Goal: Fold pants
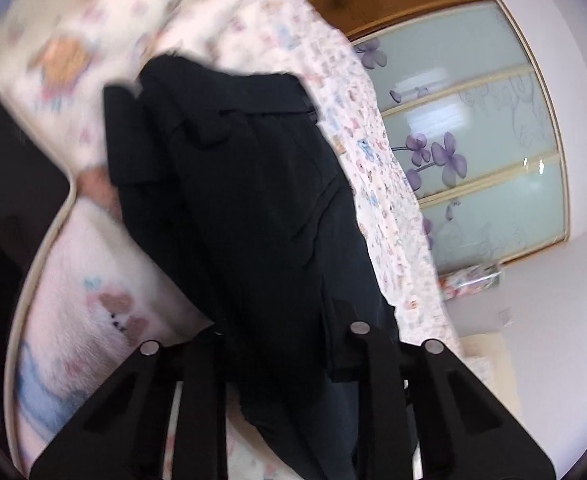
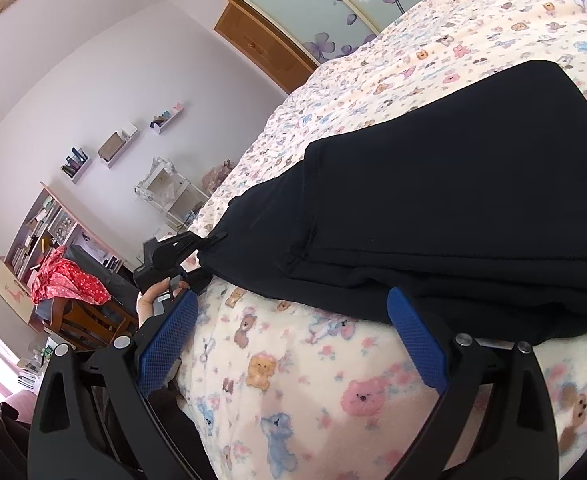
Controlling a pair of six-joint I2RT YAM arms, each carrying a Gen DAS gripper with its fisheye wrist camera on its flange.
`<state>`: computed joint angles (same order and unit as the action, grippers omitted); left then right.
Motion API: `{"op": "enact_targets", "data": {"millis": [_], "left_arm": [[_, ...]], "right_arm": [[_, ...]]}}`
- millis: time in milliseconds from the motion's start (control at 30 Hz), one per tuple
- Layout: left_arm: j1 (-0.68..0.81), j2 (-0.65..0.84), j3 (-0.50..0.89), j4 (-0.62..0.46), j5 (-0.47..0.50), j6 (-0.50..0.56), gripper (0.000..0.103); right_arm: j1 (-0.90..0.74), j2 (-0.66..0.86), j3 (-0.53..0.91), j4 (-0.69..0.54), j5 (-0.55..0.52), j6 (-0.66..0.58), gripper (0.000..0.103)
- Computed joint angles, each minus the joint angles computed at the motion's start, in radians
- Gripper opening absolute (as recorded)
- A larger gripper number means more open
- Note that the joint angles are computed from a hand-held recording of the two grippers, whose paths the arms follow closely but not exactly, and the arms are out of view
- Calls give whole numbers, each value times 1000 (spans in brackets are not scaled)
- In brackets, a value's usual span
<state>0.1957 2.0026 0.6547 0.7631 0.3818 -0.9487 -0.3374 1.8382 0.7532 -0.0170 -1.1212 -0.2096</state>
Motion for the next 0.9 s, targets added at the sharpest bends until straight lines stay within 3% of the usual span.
{"op": "enact_targets", "data": {"millis": [100, 333, 467, 600, 667, 767, 900], "left_arm": [[-122, -125, 34, -212, -255, 190, 19], [-216, -211, 255, -630, -406, 349, 17], [-334, -243, 396, -836, -587, 451, 17], [-521, -199, 599, -1024, -828, 565, 17], [-639, -138, 717, -1090, -959, 657, 16], [-833, -41, 816, -1055, -1099, 844, 15], [-1048, 107, 859, -965, -1105, 1061, 14]], "right_arm": [[-21, -14, 0, -4, -11, -4, 98], [-144, -20, 6, 84, -134, 118, 99], [-218, -4, -2, 228, -198, 303, 99], [-292, 20, -37, 488, -253, 538, 99], [-321, 39, -53, 634, -267, 658, 100], [-358, 68, -64, 811, -250, 796, 100], [-399, 114, -53, 909, -210, 906, 101]]}}
